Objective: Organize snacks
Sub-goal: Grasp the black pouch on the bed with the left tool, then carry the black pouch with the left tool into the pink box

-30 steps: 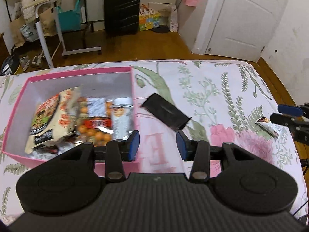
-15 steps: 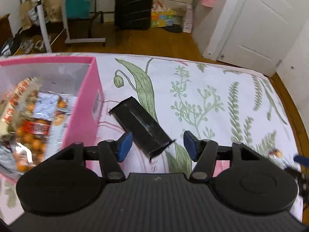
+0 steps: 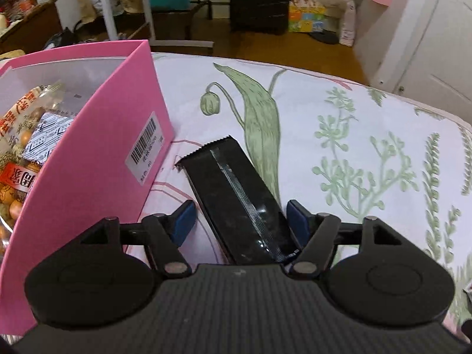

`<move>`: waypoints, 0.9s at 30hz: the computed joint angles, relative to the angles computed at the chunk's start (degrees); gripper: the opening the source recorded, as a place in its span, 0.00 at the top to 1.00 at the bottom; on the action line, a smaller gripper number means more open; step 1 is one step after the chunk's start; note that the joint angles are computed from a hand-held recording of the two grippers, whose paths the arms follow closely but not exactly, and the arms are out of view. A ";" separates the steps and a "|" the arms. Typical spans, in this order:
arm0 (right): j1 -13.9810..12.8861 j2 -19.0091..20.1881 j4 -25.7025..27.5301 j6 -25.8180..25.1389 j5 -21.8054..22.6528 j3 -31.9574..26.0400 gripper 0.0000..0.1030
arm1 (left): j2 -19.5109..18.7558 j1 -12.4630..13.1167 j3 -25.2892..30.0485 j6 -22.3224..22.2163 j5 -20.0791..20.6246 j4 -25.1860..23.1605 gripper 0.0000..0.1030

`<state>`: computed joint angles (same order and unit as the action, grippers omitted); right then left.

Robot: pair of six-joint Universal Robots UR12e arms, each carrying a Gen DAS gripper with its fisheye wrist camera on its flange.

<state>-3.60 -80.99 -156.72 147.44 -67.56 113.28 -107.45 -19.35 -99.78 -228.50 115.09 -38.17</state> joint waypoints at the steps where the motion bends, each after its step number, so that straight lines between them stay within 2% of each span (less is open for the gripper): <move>1: -0.06 0.00 -0.11 0.35 0.15 0.07 0.32 | -0.30 -0.09 0.26 -0.32 0.70 -0.42 0.32; 4: -0.28 -0.18 -1.07 0.50 0.75 0.67 0.35 | -1.17 -0.07 0.70 -0.61 1.07 -1.02 0.29; 5: -0.18 -0.24 -1.38 0.18 0.33 0.78 0.49 | -1.31 -0.07 0.60 -0.27 1.16 -0.65 0.28; 6: 0.26 -0.38 -2.07 -0.58 -1.27 1.06 0.67 | -1.34 -0.18 0.41 0.07 1.57 0.03 0.29; 8: 0.78 -0.58 -2.72 -0.64 -3.06 1.32 0.68 | -1.13 -0.25 -0.14 0.92 1.41 1.43 0.38; 16: 2.43 -1.34 -5.81 7.67 -5.03 2.11 0.69 | 1.10 0.19 -2.18 3.68 -2.40 3.30 0.41; 19: 3.11 -1.74 -2.79 12.09 -4.65 1.32 0.69 | 2.42 0.26 -3.29 4.84 -3.86 3.85 0.41; 21: 3.27 -2.03 0.37 14.97 -2.88 0.61 0.68 | 3.45 0.46 -4.25 5.78 -5.71 4.67 0.41; 27: 4.46 -3.18 5.72 18.03 1.32 -0.40 0.68 | 6.36 0.16 -6.95 8.71 -9.20 7.05 0.41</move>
